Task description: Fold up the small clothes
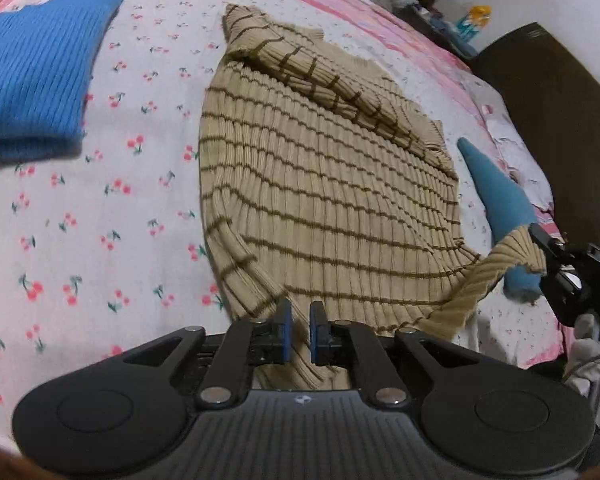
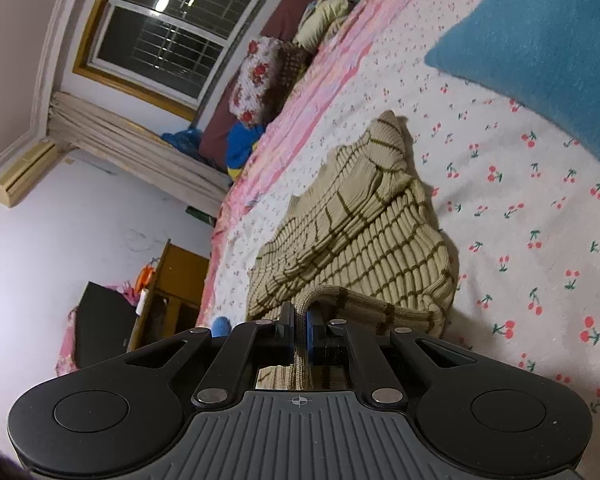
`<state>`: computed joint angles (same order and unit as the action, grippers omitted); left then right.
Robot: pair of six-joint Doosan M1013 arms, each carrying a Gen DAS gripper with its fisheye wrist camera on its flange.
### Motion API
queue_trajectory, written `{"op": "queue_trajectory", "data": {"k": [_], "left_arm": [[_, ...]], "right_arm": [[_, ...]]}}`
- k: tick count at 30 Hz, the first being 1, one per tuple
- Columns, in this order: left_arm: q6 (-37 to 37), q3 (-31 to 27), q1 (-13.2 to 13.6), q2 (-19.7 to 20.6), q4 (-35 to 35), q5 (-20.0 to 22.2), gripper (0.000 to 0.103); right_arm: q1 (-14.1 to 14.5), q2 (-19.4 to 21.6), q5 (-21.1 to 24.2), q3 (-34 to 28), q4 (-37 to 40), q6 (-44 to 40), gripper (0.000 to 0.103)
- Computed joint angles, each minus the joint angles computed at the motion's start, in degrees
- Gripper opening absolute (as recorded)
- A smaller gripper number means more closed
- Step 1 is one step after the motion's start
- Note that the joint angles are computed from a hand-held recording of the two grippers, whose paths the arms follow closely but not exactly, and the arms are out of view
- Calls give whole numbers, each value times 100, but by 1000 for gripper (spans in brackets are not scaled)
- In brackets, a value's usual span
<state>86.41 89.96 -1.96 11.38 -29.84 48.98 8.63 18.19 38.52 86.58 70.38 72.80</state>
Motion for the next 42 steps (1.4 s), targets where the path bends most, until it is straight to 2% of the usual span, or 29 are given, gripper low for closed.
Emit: {"op": "queue_trajectory", "data": {"k": [3, 6, 10, 12, 15, 21, 23, 27, 30, 34, 37, 42], "left_arm": [[-455, -49, -117, -19, 259, -109, 19], [-1049, -232, -303, 27, 968, -53, 26], [-1624, -693, -603, 302, 2106, 637, 27], [-1718, -900, -715, 465, 2431, 1012, 27], [-1800, -1054, -759, 651, 2551, 1384, 27], [-1694, -1057, -700, 574, 2277, 1470, 26], [-1571, -1170, -724, 625, 2310, 1631, 26], [-1570, -1434, -786, 861, 2610, 2167, 27], [-1556, -1492, -805, 897, 2673, 2304, 29], [-1893, -1584, -924, 900, 3150, 2465, 32], [-2160, -1573, -969, 903, 3287, 2534, 35], [-2432, -1413, -1103, 783, 3823, 2812, 36]], "right_arm": [[-23, -7, 147, 24, 202, -206, 6], [-1, -10, 290, -12, 140, -358, 6], [10, -37, 457, -23, 86, -547, 6], [22, -50, 496, -53, -20, -593, 6], [48, -111, 442, -34, -135, -731, 6], [-2, -143, 427, 10, -256, -630, 6], [-15, -106, 464, -10, -159, -564, 6], [17, -54, 489, -71, -177, -521, 6], [55, -20, 502, -118, -223, -498, 7], [53, 34, 635, -168, -190, -540, 7], [31, 41, 750, -157, -131, -586, 7], [-45, -20, 820, -40, 153, -822, 7]]}}
